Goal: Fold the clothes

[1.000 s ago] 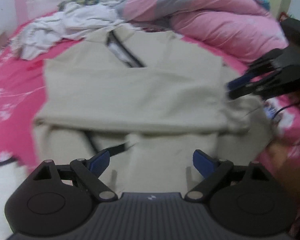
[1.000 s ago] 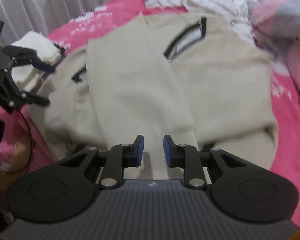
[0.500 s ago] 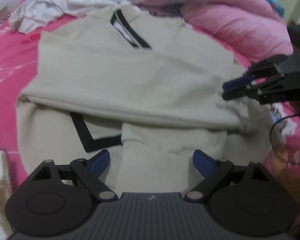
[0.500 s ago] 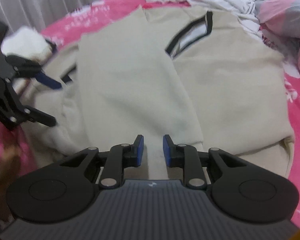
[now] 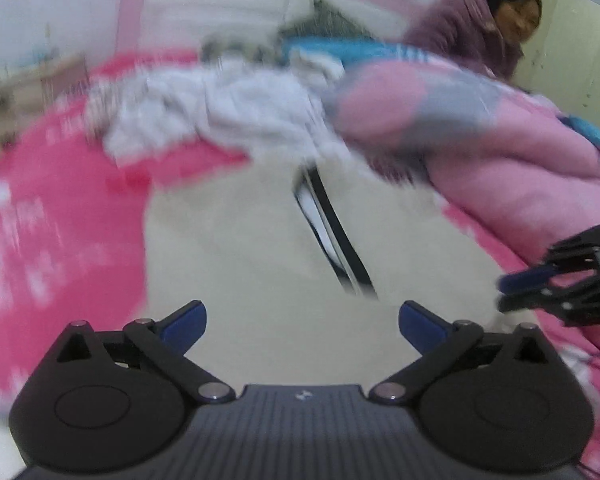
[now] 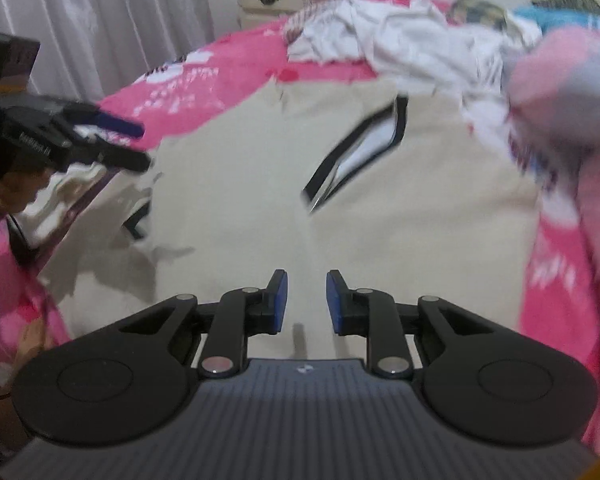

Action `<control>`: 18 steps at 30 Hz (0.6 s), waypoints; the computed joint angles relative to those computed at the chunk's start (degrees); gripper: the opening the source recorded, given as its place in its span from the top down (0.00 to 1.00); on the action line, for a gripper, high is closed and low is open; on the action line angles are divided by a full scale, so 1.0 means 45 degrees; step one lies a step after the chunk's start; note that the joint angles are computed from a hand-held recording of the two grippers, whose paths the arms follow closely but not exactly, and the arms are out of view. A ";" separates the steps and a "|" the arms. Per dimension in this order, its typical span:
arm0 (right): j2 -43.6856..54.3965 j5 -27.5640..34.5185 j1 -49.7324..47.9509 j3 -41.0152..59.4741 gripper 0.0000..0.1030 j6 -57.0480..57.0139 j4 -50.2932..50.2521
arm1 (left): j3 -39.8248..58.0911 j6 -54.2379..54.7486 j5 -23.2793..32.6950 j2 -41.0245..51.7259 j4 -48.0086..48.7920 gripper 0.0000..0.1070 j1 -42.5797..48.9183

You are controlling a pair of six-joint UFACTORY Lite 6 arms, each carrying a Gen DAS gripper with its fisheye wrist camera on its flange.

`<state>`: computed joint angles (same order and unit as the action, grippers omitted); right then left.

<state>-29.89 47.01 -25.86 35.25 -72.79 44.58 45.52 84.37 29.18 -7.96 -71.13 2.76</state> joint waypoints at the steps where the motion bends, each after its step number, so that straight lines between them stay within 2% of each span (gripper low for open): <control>1: 0.1019 -0.0252 -0.0006 0.0743 0.80 -0.0421 0.0231 | 0.0851 0.0074 -0.1035 0.0850 -0.0366 0.04 -0.0599; 4: 0.4535 -0.1220 0.0154 0.3312 0.80 -0.1009 0.0938 | 0.3334 0.1905 -0.2926 0.3503 -0.2340 0.04 -0.1703; 6: 0.6488 -0.1573 0.0025 0.4873 0.80 -0.1483 0.1497 | 0.5277 0.3696 -0.3476 0.5540 -0.3915 0.04 -0.2103; 7: 0.7463 -0.1745 -0.0009 0.5660 0.79 -0.1781 0.1819 | 0.6375 0.3895 -0.3633 0.6612 -0.3982 0.04 -0.2272; 9: 0.9413 -0.1998 -0.0015 0.7368 0.77 -0.2227 0.2296 | 0.8613 0.2773 -0.3792 0.8623 -0.2684 0.04 -0.2539; 11: 1.1172 -0.2225 0.0181 0.9012 0.72 -0.2463 0.2587 | 1.0796 0.0647 -0.3602 1.0450 -0.0471 0.05 -0.2687; 15: 1.4440 -0.2208 0.0515 1.2520 0.60 -0.2321 0.2668 | 1.5694 -0.3475 -0.2405 1.4189 0.3920 0.11 -0.2697; 18: 1.6739 -0.1804 0.0647 1.5380 0.59 -0.1746 0.2243 | 1.9692 -0.5653 -0.1459 1.7007 0.6032 0.15 -0.2662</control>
<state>45.44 38.89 -22.95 104.46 -80.64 54.68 134.14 58.93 22.62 68.57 -43.99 -9.22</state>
